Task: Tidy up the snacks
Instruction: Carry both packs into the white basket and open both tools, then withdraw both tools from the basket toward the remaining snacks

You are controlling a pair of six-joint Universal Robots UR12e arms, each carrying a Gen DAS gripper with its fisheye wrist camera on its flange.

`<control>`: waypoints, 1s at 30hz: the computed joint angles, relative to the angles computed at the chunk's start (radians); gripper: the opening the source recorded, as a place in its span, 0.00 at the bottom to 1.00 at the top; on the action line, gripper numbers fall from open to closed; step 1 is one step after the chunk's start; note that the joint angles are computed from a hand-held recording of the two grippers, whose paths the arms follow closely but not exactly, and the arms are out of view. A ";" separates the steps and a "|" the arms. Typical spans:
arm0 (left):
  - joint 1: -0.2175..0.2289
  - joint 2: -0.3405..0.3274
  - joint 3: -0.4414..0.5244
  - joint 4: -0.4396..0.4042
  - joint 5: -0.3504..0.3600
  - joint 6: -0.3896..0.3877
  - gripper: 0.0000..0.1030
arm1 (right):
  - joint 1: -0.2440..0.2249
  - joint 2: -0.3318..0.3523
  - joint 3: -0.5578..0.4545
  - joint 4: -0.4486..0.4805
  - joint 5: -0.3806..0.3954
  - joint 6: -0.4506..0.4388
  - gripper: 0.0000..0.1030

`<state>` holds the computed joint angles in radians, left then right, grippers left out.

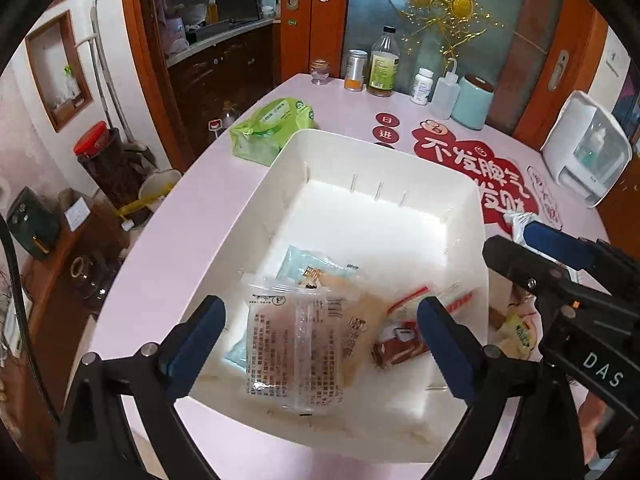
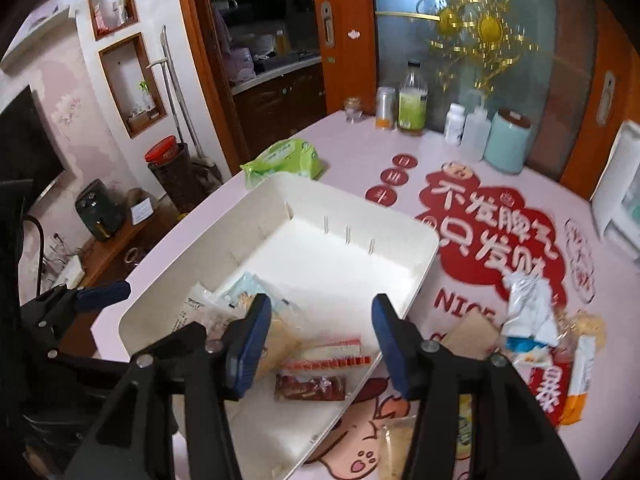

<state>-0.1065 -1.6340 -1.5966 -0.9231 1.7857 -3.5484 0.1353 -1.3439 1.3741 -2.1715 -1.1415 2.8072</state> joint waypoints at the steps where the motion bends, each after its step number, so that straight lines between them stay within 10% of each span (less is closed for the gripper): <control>1: -0.002 0.001 -0.001 -0.003 0.004 0.003 0.94 | -0.005 -0.001 0.002 0.014 0.014 -0.001 0.54; 30: -0.122 0.015 0.039 0.047 0.100 0.036 1.00 | -0.128 -0.155 0.135 -0.152 0.106 0.041 0.55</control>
<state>-0.2284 -1.6186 -1.5572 -0.8757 1.8862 -3.5119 0.0071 -1.4987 1.5090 -2.3234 -1.0353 2.8482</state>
